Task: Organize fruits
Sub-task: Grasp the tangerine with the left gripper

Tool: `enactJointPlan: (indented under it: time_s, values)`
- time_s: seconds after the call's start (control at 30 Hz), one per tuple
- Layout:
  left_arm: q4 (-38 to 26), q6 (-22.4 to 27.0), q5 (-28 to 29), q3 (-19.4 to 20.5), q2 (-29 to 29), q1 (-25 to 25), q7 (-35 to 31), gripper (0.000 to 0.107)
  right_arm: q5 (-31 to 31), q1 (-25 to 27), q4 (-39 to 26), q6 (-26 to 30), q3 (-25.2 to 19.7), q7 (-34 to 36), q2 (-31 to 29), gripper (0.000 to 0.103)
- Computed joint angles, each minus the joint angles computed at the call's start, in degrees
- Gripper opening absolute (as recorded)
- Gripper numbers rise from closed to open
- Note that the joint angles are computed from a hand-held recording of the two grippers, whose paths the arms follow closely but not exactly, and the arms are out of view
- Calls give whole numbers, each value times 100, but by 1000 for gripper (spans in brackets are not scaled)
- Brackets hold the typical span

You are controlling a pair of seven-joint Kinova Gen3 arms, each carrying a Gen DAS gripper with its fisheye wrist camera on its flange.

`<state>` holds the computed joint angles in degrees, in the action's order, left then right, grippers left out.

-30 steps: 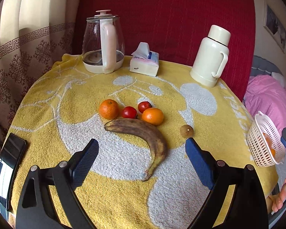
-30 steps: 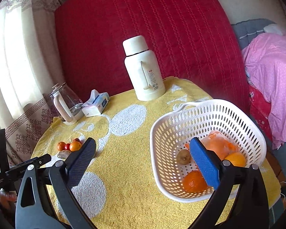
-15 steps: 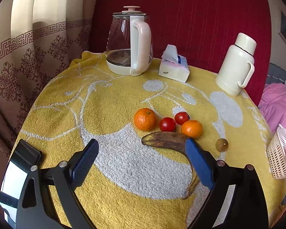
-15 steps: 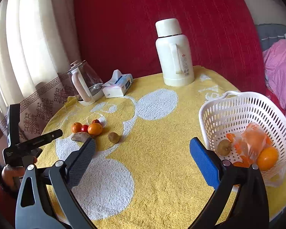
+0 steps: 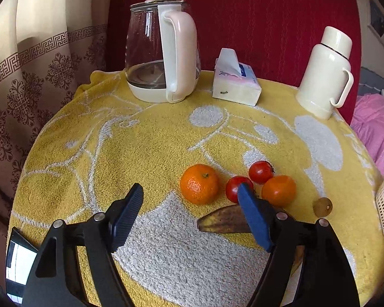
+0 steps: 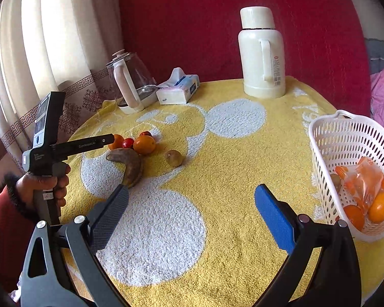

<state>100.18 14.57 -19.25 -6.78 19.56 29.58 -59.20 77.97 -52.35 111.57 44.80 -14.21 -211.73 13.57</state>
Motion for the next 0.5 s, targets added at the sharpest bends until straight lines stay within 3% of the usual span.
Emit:
enactJointPlan:
  time_s: [0.23, 0.5]
  values:
    - [-323, 200, 756, 893, 296, -936, -853, 60, -353, -20, -213, -46, 39, 500, 115, 100]
    - [-288, 28, 1885, 1787, 425, -1830, -2023, 41, -785, -109, -487, -130, 173, 1149, 268, 100]
